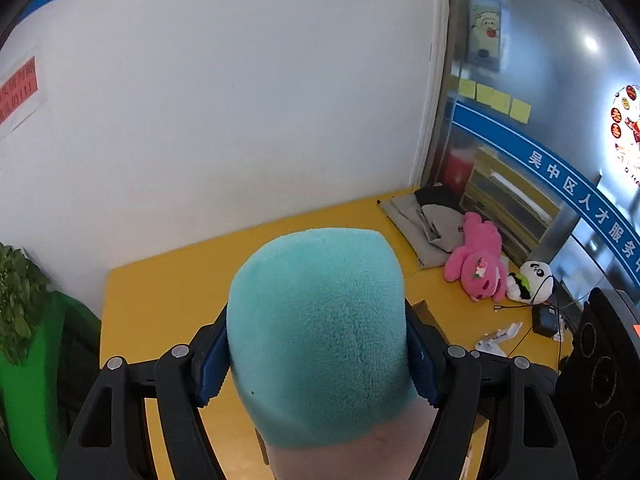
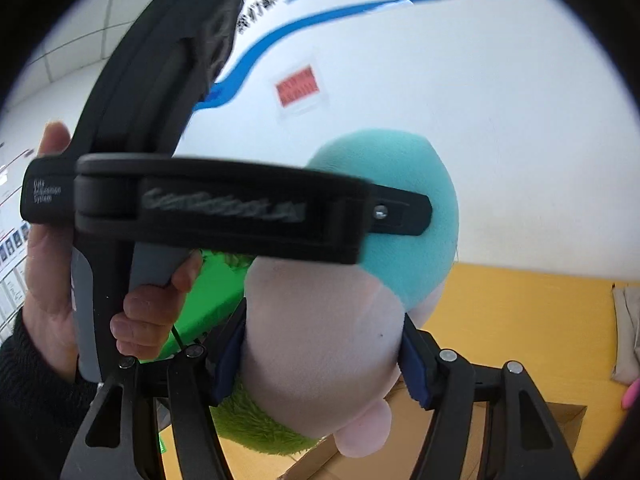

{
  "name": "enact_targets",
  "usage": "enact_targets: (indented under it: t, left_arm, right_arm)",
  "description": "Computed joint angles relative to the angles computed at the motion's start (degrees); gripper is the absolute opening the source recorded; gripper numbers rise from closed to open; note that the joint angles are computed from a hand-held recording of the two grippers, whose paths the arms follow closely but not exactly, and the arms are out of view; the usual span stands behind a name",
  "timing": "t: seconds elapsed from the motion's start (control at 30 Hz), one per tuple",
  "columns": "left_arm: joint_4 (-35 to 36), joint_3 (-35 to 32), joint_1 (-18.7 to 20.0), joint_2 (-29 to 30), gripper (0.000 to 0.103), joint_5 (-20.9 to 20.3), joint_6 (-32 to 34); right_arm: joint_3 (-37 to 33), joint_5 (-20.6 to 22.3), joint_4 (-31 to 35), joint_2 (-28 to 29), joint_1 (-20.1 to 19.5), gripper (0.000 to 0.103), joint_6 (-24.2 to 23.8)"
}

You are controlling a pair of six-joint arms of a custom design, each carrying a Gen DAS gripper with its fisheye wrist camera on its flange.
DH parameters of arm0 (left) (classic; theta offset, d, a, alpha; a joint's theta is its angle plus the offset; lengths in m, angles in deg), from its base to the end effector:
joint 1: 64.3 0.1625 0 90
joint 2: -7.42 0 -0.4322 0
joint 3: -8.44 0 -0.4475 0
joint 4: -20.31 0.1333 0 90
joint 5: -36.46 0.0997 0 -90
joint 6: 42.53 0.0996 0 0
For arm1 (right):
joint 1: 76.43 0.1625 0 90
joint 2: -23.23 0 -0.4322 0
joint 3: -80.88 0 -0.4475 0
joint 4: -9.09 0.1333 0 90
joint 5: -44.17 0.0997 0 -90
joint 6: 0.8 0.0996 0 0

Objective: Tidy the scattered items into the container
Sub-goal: 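Lift the plush toy with both tools and carry it over the box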

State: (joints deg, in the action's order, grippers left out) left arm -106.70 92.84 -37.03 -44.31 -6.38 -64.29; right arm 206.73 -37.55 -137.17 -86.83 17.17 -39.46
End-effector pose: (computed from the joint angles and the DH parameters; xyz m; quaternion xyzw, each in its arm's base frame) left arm -0.5712 -0.5265 0.2003 0.3063 0.8632 -0.2944 0.2726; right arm 0.1739 -0.4121 0.4364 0.3606 -0.8639 0.3494 0.0393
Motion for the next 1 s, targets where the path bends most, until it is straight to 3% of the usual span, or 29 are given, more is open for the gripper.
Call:
enact_targets:
  t: [0.23,0.33,0.57,0.83,0.93,1.0]
  left_arm:
    - [-3.1,2.1,8.4,4.0,0.078,-4.7,2.9]
    - [-3.8,2.0,12.6,5.8,0.078,-9.7,7.4]
    - [-2.4,1.9,19.2,11.3,0.078,-15.6,7.8]
    - [-0.4,2.8,23.9,13.9,0.079,-18.6,7.5]
    - [-2.5,3.6,24.3,13.7,0.081,-19.0,8.7]
    - [-2.1,3.3,24.3,13.8,0.087,-18.5,8.9]
  right_arm:
    - [-0.8,1.5,0.1,9.6,-9.0,0.065,-1.0]
    - [-0.7,1.4,-0.3,13.8,-12.3,0.065,-0.8]
    - [1.4,0.0,-3.4,21.4,-19.7,0.065,-0.9]
    - [2.8,-1.9,-6.1,28.1,-25.1,0.065,-2.1]
    - [3.6,0.2,-7.0,28.2,-27.1,0.066,-2.7]
    - [3.7,0.9,-6.7,28.1,-27.8,0.069,-3.2]
